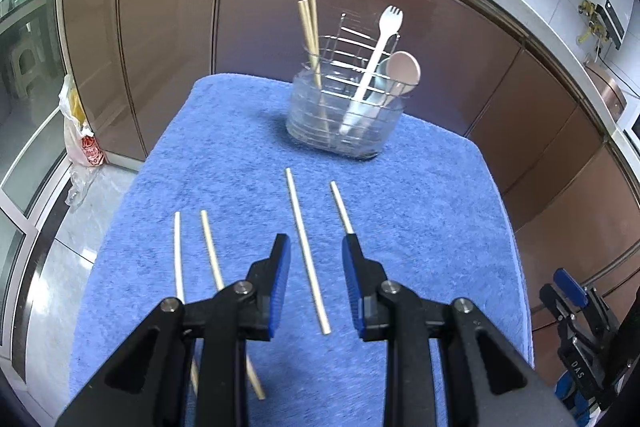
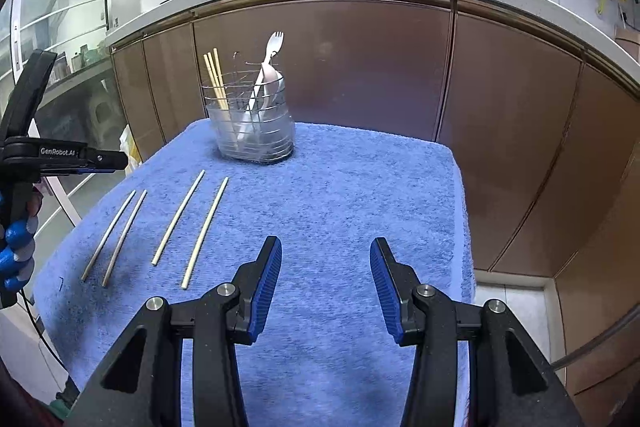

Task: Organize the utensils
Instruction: 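Move both open tools down toward the remaining chopsticks on the towel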

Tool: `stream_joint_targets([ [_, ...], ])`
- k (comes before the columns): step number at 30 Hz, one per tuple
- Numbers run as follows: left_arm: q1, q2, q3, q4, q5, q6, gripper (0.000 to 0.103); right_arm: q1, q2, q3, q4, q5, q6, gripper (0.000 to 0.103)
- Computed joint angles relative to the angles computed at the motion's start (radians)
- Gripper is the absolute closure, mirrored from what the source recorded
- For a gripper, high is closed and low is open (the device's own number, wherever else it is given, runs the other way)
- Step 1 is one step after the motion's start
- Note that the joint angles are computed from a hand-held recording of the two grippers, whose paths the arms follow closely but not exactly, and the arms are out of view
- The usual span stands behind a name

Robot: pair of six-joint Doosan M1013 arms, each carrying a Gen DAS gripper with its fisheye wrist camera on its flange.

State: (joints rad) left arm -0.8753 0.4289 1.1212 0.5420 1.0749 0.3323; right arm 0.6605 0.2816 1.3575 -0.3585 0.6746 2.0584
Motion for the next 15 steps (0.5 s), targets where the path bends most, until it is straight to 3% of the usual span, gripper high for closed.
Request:
stream_joint_targets([
  [6,0.008,-0.028,0.045,-0.01,0.001,-0.013,0.077,0.019,0.005,-0.004,0.008,0.007,0.016,0.057],
  [15,0.025,-0.018,0.05,-0.068,0.029,0.005,0.077,0.005,0.044,-0.043,0.122,0.018,-0.072,0.057],
])
